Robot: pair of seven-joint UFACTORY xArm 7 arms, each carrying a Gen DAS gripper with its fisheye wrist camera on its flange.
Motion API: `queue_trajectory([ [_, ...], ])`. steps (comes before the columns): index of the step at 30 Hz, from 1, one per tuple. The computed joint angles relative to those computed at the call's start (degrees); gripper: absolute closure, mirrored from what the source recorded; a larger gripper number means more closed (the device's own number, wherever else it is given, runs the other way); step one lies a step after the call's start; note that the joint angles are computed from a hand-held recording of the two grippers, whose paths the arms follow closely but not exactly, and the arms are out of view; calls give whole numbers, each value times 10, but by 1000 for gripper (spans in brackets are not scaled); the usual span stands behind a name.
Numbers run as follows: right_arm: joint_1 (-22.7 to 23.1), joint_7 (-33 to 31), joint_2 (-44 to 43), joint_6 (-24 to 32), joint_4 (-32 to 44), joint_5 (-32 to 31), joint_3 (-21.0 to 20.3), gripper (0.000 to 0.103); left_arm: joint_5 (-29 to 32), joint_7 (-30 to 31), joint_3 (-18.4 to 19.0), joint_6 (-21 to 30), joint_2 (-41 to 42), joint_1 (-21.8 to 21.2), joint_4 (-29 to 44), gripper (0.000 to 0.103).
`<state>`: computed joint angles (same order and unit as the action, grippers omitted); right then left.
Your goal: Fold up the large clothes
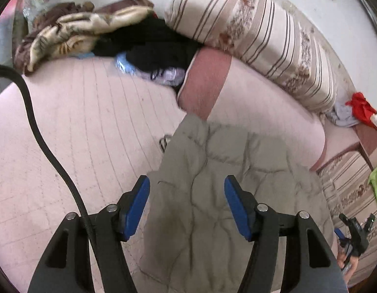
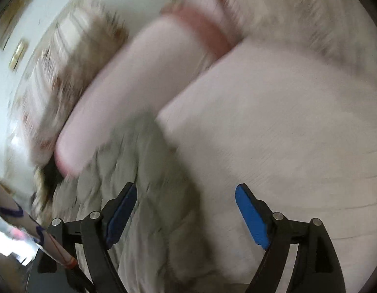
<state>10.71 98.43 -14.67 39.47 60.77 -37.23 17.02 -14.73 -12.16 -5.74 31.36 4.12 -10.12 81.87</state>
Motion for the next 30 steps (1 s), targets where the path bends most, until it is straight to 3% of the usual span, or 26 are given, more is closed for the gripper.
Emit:
queue_trajectory([
  [2, 14, -23, 20, 30, 38, -28, 11, 19, 77, -38, 0, 18, 10, -15, 17, 38],
  [4, 28, -67, 70, 49, 94, -47, 27, 29, 139, -62, -2, 35, 27, -31, 31, 38],
  [7, 67, -141, 154, 45, 167, -53, 24, 37, 224, -99, 2, 77, 62, -57, 54, 38],
  [9, 90, -175, 202, 75, 205, -57, 19, 38, 295, -140, 14, 98, 86, -79, 64, 30],
  [11, 113, -178, 236, 110, 227, -84, 6, 39, 374, -196, 39, 71, 85, -107, 43, 16],
  [12, 126, -178, 248, 135, 235, -105, -2, 39, 395, -207, 32, 67, 80, -101, 34, 15],
  [17, 158, -175, 260, 149, 239, -127, -46, 35, 320, -174, 18, 43, 88, -67, 32, 9],
  [20, 183, -169, 264, 185, 249, -137, -70, 20, 285, -162, 15, 29, 84, -58, 23, 9],
  [25, 231, -161, 263, 274, 285, -156, -84, 19, 409, -261, 34, 44, 43, -91, -1, 10],
  [28, 252, -154, 247, 313, 289, -167, -77, 19, 466, -312, 23, 31, -3, -89, -37, 10],
  [30, 262, -147, 228, 329, 285, -170, -66, 18, 544, -370, 10, 37, -46, -86, -66, 10],
])
